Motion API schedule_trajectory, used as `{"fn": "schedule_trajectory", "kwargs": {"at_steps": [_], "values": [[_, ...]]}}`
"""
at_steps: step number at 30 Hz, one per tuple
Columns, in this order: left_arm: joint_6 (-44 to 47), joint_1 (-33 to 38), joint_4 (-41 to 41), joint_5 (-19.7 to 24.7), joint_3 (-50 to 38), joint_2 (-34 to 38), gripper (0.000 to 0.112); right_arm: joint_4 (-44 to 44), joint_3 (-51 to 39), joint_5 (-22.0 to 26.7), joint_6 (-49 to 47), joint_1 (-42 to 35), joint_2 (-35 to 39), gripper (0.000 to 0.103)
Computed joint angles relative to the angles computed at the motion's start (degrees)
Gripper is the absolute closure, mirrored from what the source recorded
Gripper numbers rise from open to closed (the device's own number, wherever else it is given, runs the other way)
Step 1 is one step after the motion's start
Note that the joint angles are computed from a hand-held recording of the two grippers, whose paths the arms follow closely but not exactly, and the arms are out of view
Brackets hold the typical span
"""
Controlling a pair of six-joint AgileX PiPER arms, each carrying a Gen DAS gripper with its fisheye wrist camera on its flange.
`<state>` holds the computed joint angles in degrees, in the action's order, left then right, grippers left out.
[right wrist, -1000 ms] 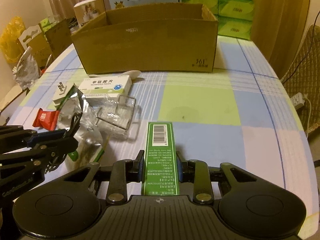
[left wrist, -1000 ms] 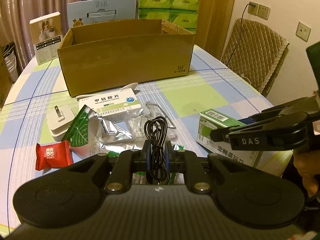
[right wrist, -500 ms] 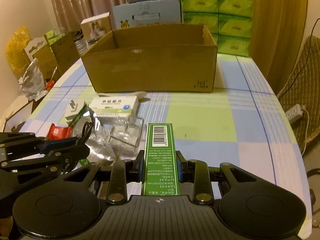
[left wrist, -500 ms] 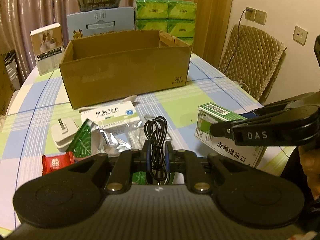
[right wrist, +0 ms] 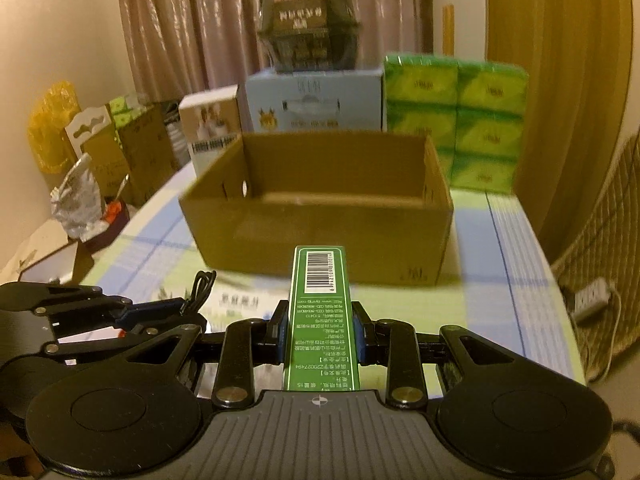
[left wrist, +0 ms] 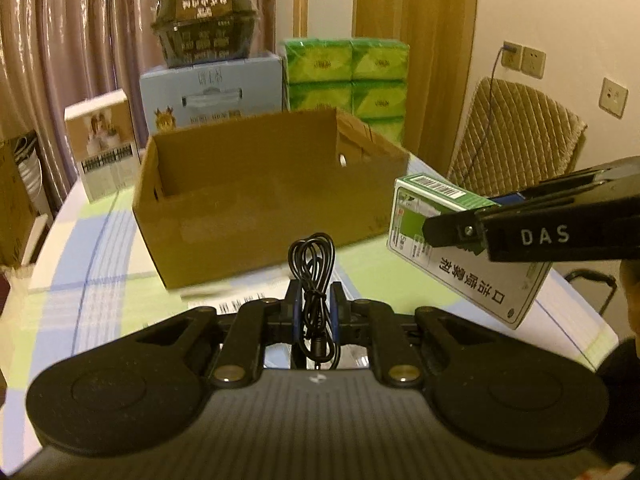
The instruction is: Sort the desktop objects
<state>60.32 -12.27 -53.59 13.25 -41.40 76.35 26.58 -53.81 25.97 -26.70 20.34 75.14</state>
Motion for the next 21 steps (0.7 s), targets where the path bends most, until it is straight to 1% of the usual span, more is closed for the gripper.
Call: {"fn": "schedule_trajectory", "kwargs": {"at_steps": [5,10,15,21], "values": [[-1.98,2.04,2.78,2.42,-8.63,5.27,0.102,1.36,-8.11,0.97,-1.72,-0.84,5.69,0.076],[-6.05,3.8,6.44,5.28,-19.36,12.41,0.102,1.77,-17.81,2.57,-2.11,-1.51,13.12,0.076],[-11.61,4.58,12.33,7.55,-30.73,20.57,0.102,0.52,-29.75,4.9,-0.57,-1.62,22.48,0.076],[-18.24,6.66,16.54,13.1,-47.11,32.94,0.102,-0.18,-46.65,8.37,3.34,-1.69,35.93,0.076]]}}
